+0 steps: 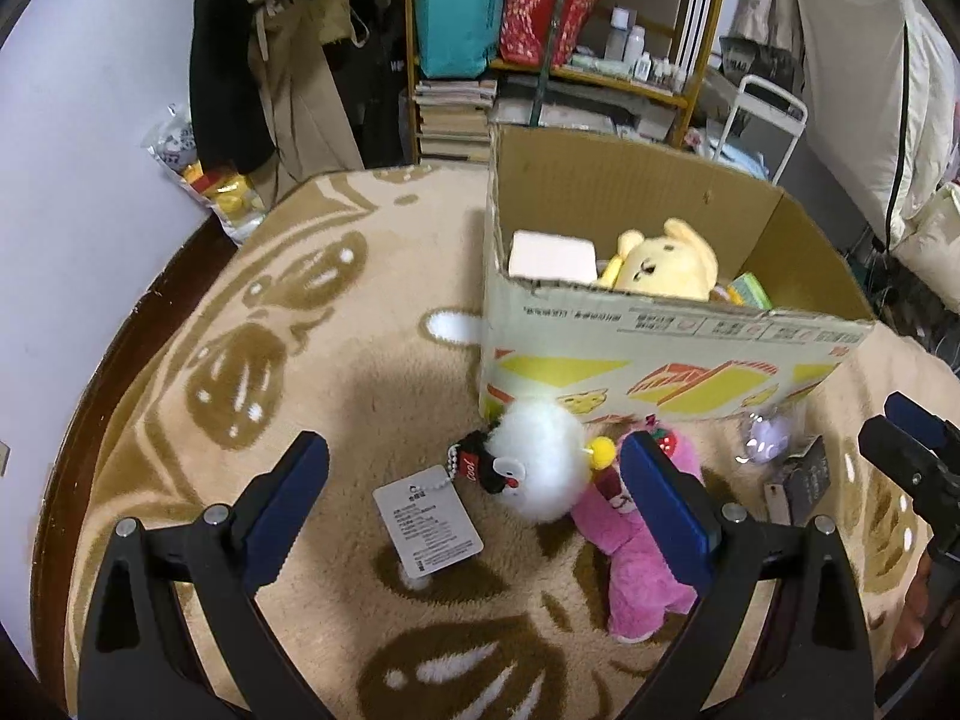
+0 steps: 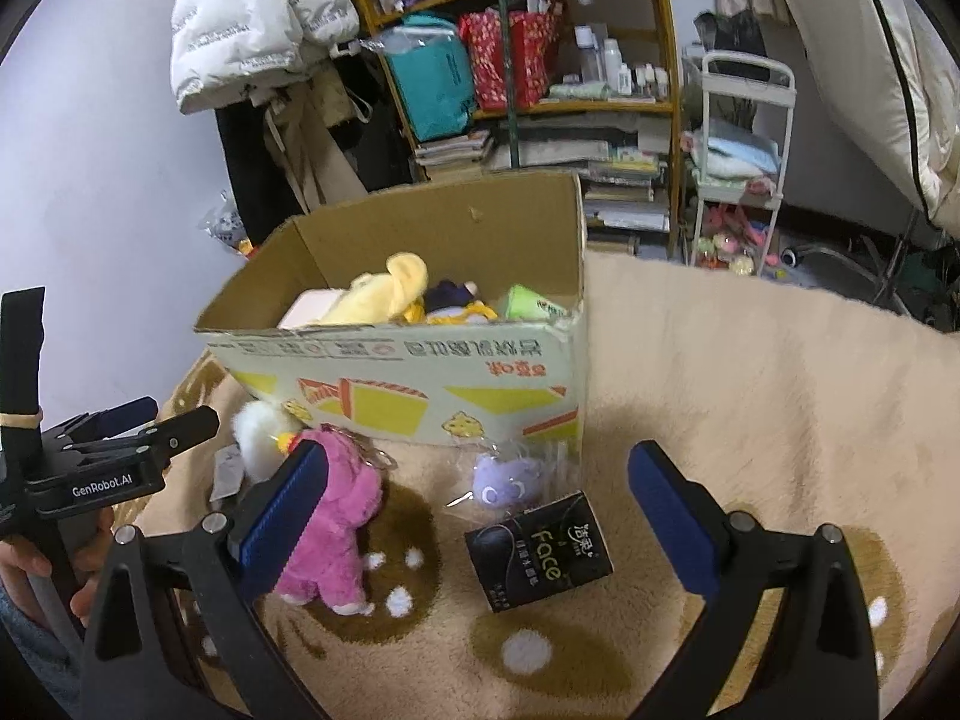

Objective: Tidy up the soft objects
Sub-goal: 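Grasp the black Face tissue pack with the right tool while the left tool grasps the white fluffy plush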

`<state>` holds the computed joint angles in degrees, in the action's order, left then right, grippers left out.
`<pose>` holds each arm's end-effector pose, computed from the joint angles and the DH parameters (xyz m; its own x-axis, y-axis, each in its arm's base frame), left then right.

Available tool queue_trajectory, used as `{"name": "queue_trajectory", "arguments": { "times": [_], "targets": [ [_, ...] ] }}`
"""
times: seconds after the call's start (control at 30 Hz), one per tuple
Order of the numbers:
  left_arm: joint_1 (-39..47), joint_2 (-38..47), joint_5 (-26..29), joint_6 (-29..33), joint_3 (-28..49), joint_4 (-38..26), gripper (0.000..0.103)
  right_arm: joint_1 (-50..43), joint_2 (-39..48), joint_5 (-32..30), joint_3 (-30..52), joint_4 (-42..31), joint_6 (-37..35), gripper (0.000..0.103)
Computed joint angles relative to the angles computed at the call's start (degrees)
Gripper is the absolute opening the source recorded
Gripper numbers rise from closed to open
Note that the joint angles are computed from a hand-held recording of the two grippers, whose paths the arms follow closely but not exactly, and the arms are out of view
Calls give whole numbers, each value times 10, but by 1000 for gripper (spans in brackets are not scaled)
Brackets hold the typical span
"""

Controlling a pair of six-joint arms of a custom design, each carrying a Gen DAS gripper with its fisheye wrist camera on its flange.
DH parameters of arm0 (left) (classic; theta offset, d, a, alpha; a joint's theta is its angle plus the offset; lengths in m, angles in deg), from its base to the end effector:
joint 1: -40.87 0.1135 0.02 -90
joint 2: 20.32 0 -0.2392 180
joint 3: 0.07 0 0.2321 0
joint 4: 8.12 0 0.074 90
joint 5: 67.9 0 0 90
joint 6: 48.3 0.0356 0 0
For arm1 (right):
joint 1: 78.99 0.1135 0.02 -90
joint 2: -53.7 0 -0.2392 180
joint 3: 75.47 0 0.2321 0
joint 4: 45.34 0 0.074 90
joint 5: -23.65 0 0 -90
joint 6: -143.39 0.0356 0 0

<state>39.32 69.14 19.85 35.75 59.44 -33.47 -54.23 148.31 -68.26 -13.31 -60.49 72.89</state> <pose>0.2812 -0.0062 0.1467 -0.8179 -0.0815 -0.5696 -0.0805 0.9964 -0.0269 0.2801 0.1305 0.1465 -0.7786 0.0083 -0.6274 -0.1900 0.9499 0.2483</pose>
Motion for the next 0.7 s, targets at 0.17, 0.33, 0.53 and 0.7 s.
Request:
{"name": "queue_trajectory", "arguments": {
  "times": [0.17, 0.33, 0.53, 0.7],
  "targets": [
    [-6, 61, -7, 3, 27, 6, 97, -8, 54, -12, 27, -1, -2, 103],
    [-9, 120, -20, -1, 59, 3, 97, -13, 96, -22, 47, -5, -1, 103],
    [-1, 170, -1, -7, 88, 3, 97, -20, 138, -45, 72, -24, -4, 103],
    [-1, 210, 1, -6, 111, 2, 96, -17, 184, -58, 106, -54, -8, 103]
  ]
}}
